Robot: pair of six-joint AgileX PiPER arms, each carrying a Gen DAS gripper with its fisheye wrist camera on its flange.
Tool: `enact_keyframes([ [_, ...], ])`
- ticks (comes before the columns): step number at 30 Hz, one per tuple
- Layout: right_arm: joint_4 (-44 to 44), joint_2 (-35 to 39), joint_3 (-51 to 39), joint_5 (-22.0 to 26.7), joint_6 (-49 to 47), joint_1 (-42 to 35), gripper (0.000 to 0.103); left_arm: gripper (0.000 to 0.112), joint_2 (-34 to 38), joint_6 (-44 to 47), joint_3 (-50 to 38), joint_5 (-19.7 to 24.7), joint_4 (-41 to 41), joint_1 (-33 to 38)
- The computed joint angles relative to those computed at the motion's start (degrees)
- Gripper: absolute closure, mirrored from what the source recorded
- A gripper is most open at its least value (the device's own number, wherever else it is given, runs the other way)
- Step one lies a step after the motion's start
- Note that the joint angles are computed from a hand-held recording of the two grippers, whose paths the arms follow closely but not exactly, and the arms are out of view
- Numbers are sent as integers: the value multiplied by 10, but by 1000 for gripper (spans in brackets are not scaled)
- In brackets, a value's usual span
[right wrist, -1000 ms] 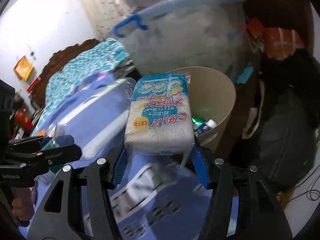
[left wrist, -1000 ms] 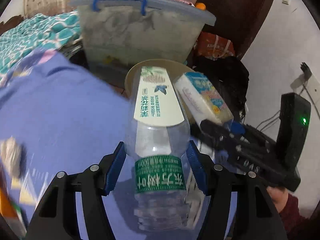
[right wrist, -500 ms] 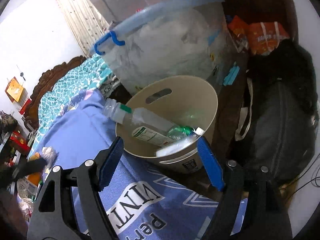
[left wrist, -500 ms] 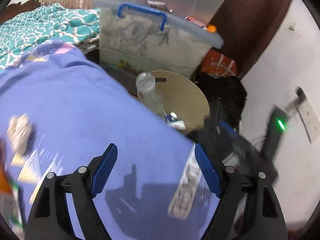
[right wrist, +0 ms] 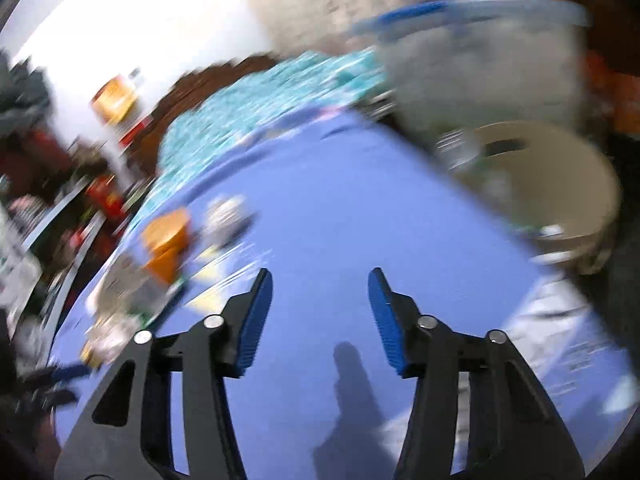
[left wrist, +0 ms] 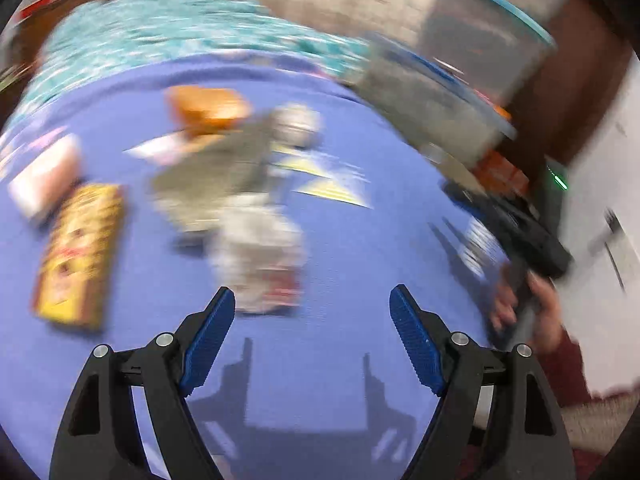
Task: Collect trash
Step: 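Grasp the white tissue with the left gripper while the right grasps the snack wrapper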
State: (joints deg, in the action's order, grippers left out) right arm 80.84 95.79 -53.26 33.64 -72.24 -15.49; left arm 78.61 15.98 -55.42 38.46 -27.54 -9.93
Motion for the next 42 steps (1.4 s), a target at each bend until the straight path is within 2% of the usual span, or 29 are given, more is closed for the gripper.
enact_keyframes([
  [2,-23,3,-5,-1,29,55,54,29,20,-15,-1,-14,1,18],
  [4,-42,1,-5,-15,53,104,54,27,47,-47,-10,-36,21,11],
  [7,-77,-2,-8,-37,89,159,52,28,91,-62,-33,-43,28,-6],
  [8,-85,-3,-9,-39,101,170,52,33,95,-66,-33,-44,32,-9],
  [9,-92,-4,-12,-39,113,178,47,42,103,-74,-36,-46,41,-16],
  [10,-104,-5,-19,-38,130,188,44,57,95,-69,-24,-63,49,-17],
  [11,-109,-6,-25,-37,137,192,38,74,90,-44,-18,-57,34,-13],
  [14,-132,-8,-54,-51,159,214,24,81,68,69,10,-18,-75,46],
  [15,-142,-2,-72,-47,163,216,23,81,53,90,26,-9,-91,64],
  [19,-203,63,-204,-24,238,239,23,81,4,150,79,26,-128,137],
  [22,-259,148,-338,44,329,247,26,81,-16,162,98,39,-140,170],
  [23,-272,171,-374,65,354,250,34,80,-21,162,101,38,-140,176],
  [24,-278,186,-397,82,368,251,47,80,-22,163,103,39,-141,182],
  [25,-277,202,-417,109,375,251,52,80,-23,166,104,44,-147,192],
  [27,-248,196,-394,132,342,252,56,80,-25,167,104,49,-150,204],
  [31,-164,95,-216,149,145,256,54,80,-27,188,105,63,-160,235],
  [34,-160,30,-101,170,67,265,53,79,-21,203,103,76,-177,253],
  [37,-167,-15,-27,140,46,281,45,79,-32,211,113,82,-181,264],
  [39,-157,-38,0,103,38,289,27,79,-32,206,114,76,-178,260],
  [40,-154,-45,5,87,34,288,23,79,-34,204,116,75,-175,260],
  [41,-147,-51,6,51,33,299,20,79,-31,204,111,76,-173,261],
  [42,-153,-49,0,36,43,306,20,79,-37,198,113,76,-166,261],
])
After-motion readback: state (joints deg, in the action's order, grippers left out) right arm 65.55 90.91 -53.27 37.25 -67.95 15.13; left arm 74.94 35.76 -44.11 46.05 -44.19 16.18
